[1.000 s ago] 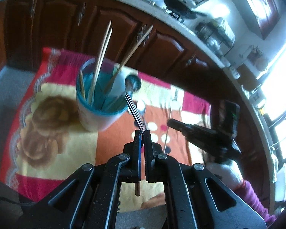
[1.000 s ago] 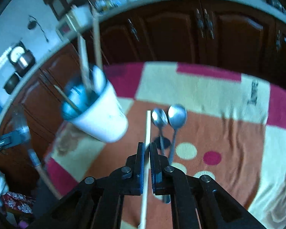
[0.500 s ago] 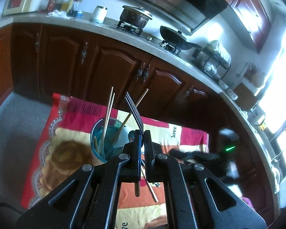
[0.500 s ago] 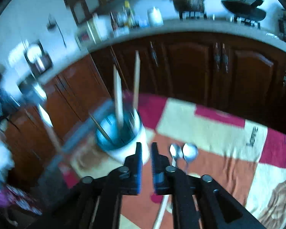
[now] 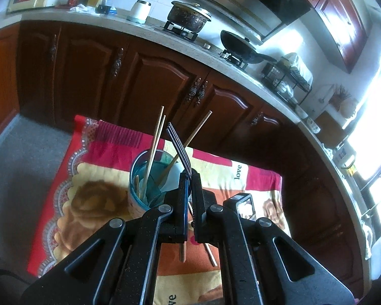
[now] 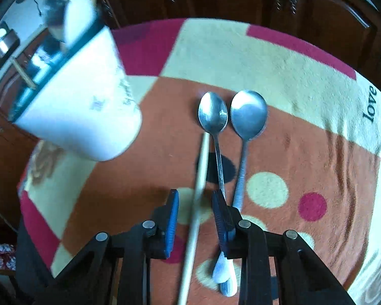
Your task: Organize utensils
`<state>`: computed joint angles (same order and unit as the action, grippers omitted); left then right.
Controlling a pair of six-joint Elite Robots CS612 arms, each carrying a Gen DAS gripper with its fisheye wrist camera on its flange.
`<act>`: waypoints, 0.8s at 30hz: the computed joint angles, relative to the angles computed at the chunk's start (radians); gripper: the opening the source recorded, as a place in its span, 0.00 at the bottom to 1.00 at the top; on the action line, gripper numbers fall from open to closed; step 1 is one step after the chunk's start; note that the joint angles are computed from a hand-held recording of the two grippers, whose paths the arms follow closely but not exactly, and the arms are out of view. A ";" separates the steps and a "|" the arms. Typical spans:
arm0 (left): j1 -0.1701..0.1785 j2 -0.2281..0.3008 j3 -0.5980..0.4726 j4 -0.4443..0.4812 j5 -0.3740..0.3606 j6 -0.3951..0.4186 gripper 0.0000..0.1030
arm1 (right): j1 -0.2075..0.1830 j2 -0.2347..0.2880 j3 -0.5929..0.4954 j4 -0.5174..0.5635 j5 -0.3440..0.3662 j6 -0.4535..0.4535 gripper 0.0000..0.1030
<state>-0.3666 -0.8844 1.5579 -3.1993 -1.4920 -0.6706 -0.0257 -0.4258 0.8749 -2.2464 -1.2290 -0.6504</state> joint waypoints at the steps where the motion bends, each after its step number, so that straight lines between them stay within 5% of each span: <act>1: 0.001 0.001 -0.001 0.001 -0.002 0.000 0.01 | 0.000 0.002 -0.002 0.000 0.006 0.001 0.26; 3: 0.002 0.004 -0.005 0.006 -0.007 -0.002 0.01 | 0.003 0.008 -0.014 0.004 0.006 -0.009 0.23; 5: 0.003 0.006 -0.008 0.011 -0.009 -0.005 0.01 | 0.011 0.009 -0.008 -0.036 -0.024 -0.024 0.09; 10: 0.004 0.007 -0.010 0.008 -0.005 -0.002 0.01 | 0.002 -0.017 0.041 -0.063 0.025 -0.033 0.05; 20: 0.004 -0.002 -0.018 -0.030 0.047 -0.006 0.01 | -0.085 -0.165 0.219 -0.187 0.381 0.038 0.05; 24: 0.001 0.007 -0.050 -0.017 0.102 0.015 0.01 | -0.092 -0.196 0.238 -0.258 0.523 0.092 0.05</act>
